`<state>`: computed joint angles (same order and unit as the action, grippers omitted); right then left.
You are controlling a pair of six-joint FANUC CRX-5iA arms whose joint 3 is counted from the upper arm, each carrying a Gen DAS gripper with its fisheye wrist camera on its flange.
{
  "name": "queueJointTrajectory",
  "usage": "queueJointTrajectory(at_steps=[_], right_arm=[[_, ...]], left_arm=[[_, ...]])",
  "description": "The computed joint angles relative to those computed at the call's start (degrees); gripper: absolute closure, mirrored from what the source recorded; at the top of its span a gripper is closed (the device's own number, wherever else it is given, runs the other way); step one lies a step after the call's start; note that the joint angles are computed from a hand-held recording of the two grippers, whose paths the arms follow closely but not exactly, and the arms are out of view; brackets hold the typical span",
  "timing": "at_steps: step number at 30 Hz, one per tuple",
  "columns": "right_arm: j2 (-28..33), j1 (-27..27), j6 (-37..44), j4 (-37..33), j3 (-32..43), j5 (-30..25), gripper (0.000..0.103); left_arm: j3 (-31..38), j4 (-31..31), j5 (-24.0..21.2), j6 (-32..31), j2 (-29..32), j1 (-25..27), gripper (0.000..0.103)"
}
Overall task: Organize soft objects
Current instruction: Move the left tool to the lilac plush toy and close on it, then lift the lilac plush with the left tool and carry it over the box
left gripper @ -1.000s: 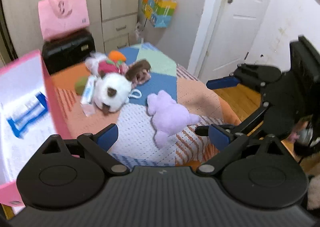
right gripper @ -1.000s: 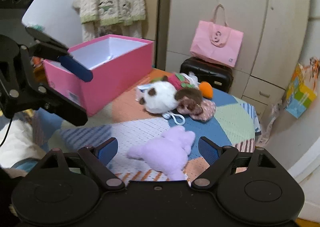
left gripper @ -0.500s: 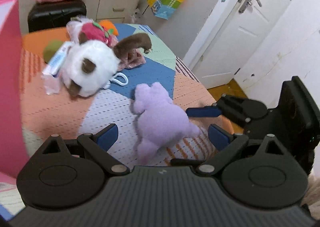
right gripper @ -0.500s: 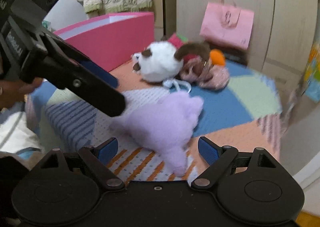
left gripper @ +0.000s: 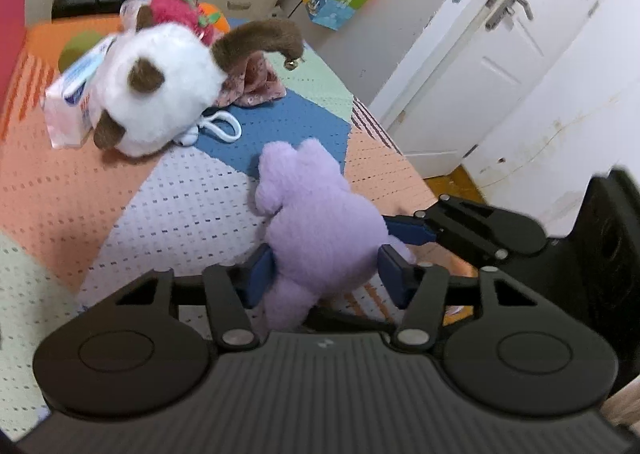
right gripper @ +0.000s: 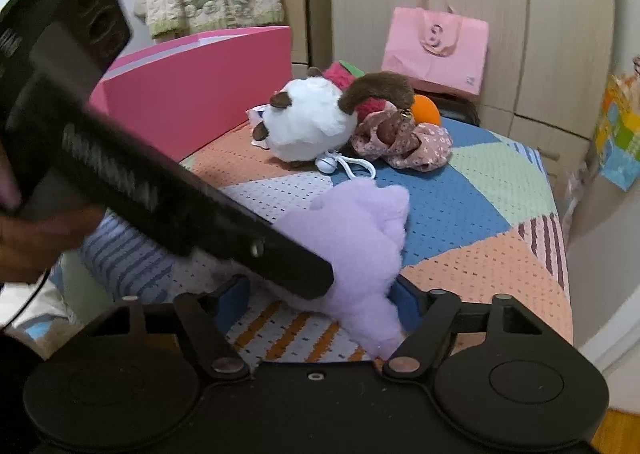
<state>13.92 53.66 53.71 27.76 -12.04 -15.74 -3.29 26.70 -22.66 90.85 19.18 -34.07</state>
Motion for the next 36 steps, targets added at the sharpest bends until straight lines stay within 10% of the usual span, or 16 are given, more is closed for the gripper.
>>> queueJointTrajectory(at_steps=[6, 18, 36], right_arm=[[-0.4, 0.5, -6.8, 5.8, -1.4, -0.4, 0.037], [0.0, 4.3, 4.2, -5.9, 7.4, -13.4, 0.036], [1.6, 8.3, 18.8, -16.0, 19.7, -25.8, 0.036]], left_arm=[[2.5, -5.8, -2.3, 7.4, 0.0, -0.2, 0.05], [8.1, -19.3, -13.1, 20.2, -2.4, -2.0, 0.047], [-2.2, -7.7, -16.0, 14.4, -12.2, 2.5, 0.046]])
